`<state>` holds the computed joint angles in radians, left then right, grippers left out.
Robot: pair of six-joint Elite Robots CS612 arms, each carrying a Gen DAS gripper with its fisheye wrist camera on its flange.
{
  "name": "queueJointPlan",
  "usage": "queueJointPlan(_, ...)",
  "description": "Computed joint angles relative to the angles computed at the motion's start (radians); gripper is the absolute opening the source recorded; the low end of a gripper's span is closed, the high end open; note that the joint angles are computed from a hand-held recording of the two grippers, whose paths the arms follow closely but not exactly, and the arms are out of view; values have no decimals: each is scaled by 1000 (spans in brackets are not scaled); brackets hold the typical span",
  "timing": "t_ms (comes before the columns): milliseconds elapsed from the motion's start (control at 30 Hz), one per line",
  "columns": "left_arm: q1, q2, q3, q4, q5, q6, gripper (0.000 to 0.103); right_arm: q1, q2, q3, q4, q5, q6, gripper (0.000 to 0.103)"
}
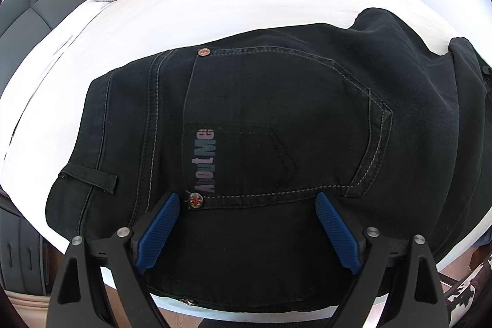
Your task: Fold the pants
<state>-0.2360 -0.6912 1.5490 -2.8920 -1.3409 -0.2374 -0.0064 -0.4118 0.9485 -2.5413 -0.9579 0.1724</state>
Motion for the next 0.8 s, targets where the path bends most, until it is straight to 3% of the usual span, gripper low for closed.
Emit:
queueJointPlan(233,10,-1,-13,34,-35,39,96,-21,-184,263,-287,93,139,4)
queueJointPlan(433,22,2,-46,101,-88,91,99,-66,-309,532,-566,70,319,4)
queueJointPlan(600,28,6,-73,157,-119,124,102,-86,-296,663,-550,39,417,5)
queueJointPlan(700,29,8,-82,176,-124,130,102,-88,-260,703,-689,111,511,6)
queueJointPlan(800,27,7,-83,182,-121,127,103,-84,-248,718,-780,145,524,6)
